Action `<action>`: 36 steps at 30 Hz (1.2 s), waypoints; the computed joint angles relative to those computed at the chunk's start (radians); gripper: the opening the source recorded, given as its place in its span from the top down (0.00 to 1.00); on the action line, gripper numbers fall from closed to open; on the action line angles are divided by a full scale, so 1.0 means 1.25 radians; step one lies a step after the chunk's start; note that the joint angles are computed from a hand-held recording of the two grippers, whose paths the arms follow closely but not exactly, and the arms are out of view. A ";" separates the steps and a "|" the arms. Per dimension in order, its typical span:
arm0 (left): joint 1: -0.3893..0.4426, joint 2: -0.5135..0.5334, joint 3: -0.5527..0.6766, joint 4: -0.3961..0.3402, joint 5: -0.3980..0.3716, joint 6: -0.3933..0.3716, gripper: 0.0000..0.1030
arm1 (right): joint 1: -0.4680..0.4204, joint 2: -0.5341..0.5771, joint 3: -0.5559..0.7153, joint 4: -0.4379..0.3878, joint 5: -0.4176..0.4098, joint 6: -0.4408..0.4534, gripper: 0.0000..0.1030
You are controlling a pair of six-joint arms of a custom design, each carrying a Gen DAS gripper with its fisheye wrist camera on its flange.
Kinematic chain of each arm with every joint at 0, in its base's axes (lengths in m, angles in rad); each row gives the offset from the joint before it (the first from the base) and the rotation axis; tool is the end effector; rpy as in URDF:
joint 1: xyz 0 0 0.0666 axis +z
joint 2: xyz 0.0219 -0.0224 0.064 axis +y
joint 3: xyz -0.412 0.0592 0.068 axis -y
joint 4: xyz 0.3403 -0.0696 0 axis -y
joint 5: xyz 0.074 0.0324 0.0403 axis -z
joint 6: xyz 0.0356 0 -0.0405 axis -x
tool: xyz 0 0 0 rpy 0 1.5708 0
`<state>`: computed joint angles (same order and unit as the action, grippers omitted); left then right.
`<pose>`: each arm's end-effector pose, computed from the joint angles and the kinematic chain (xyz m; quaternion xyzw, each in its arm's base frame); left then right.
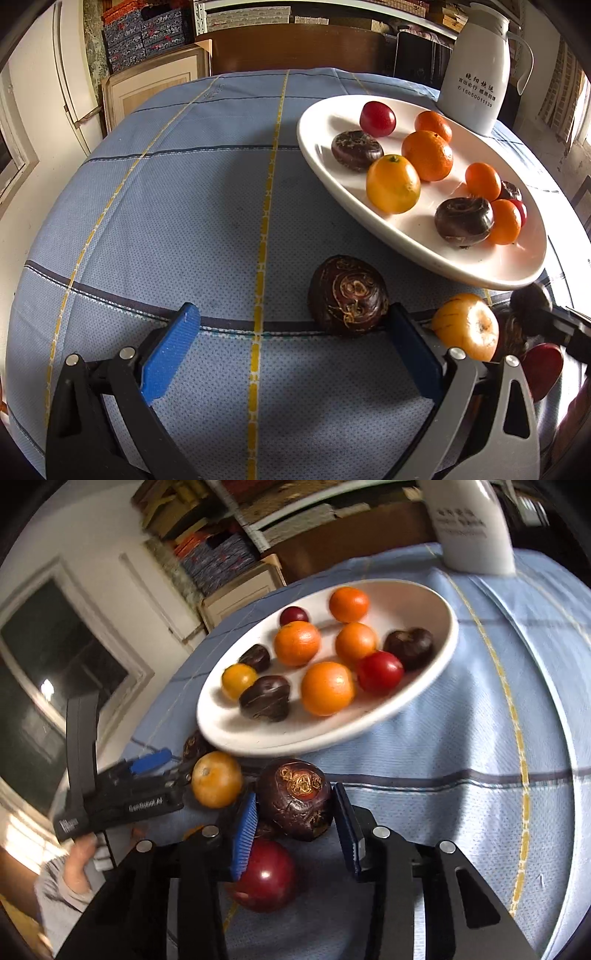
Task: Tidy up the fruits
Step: 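Grasp a dark patterned plum with the left tool while the right tool grasps a dark date, then place the plum and date on the white plate and open both tools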
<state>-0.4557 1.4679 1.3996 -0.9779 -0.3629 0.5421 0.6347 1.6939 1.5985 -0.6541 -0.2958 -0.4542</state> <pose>0.4007 -0.1828 0.4312 -0.0878 0.9470 0.0310 0.3073 0.4432 0.3387 0.4250 -0.1403 0.8979 0.3201 0.2678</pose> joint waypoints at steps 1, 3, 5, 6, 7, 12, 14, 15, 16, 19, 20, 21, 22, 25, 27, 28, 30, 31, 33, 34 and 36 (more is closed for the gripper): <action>0.000 0.000 0.000 0.000 0.000 0.000 0.04 | -0.001 -0.003 -0.004 0.002 0.007 -0.003 0.61; 0.000 -0.001 0.000 0.000 0.000 0.000 0.04 | 0.000 -0.009 -0.010 0.003 0.033 -0.012 0.61; 0.001 0.002 0.001 0.001 0.001 0.000 0.04 | -0.003 -0.014 -0.017 0.007 0.056 -0.030 0.61; 0.000 0.003 0.002 0.001 0.000 0.001 0.04 | -0.004 -0.016 -0.020 0.008 0.068 -0.035 0.61; 0.000 0.002 0.001 0.001 0.001 0.000 0.04 | -0.004 -0.017 -0.021 0.007 0.082 -0.035 0.61; 0.000 0.001 0.000 0.001 -0.001 0.000 0.04 | 0.012 -0.005 0.001 -0.018 0.119 0.013 0.61; -0.002 -0.001 -0.002 0.003 -0.003 -0.001 0.04 | 0.007 -0.006 0.000 -0.017 0.110 0.013 0.61; 0.000 -0.006 -0.008 0.009 -0.001 -0.006 0.04 | 0.007 -0.006 0.001 -0.018 0.112 0.015 0.61; 0.000 -0.009 -0.011 0.015 0.001 -0.011 0.04 | 0.008 -0.005 0.002 -0.019 0.114 0.016 0.61; -0.004 -0.014 -0.014 0.029 -0.001 -0.025 0.05 | 0.006 -0.005 0.001 -0.019 0.111 0.015 0.61; -0.003 -0.016 -0.016 0.035 0.002 -0.028 0.06 | 0.006 -0.004 0.004 -0.020 0.111 0.015 0.61; 0.000 -0.019 -0.021 0.048 0.018 -0.034 0.17 | 0.006 -0.004 0.005 -0.021 0.110 0.015 0.61; 0.004 -0.020 -0.022 0.053 0.029 -0.035 0.27 | 0.006 -0.004 0.004 -0.021 0.110 0.014 0.61; 0.004 -0.021 -0.023 0.067 0.031 -0.042 0.40 | 0.007 -0.007 0.001 -0.020 0.112 0.015 0.61; 0.004 -0.025 -0.028 0.079 0.042 -0.052 0.51 | 0.008 -0.007 0.001 -0.020 0.112 0.014 0.61; 0.004 -0.026 -0.028 0.083 0.046 -0.056 0.55 | 0.008 -0.007 0.000 -0.020 0.112 0.014 0.61; 0.003 -0.032 -0.036 0.095 0.059 -0.062 0.60 | 0.008 -0.007 0.000 -0.019 0.111 0.013 0.61; 0.003 -0.035 -0.041 0.102 0.067 -0.063 0.60 | 0.008 -0.008 -0.001 -0.018 0.110 0.012 0.61; 0.007 -0.048 -0.056 0.124 0.092 -0.061 0.61 | 0.008 -0.008 -0.002 -0.015 0.109 0.010 0.61; 0.006 -0.051 -0.060 0.130 0.093 -0.057 0.61 | 0.007 -0.009 -0.004 -0.013 0.108 0.008 0.61; 0.003 -0.066 -0.074 0.149 0.083 -0.049 0.61 | 0.005 -0.013 -0.008 -0.006 0.105 0.004 0.61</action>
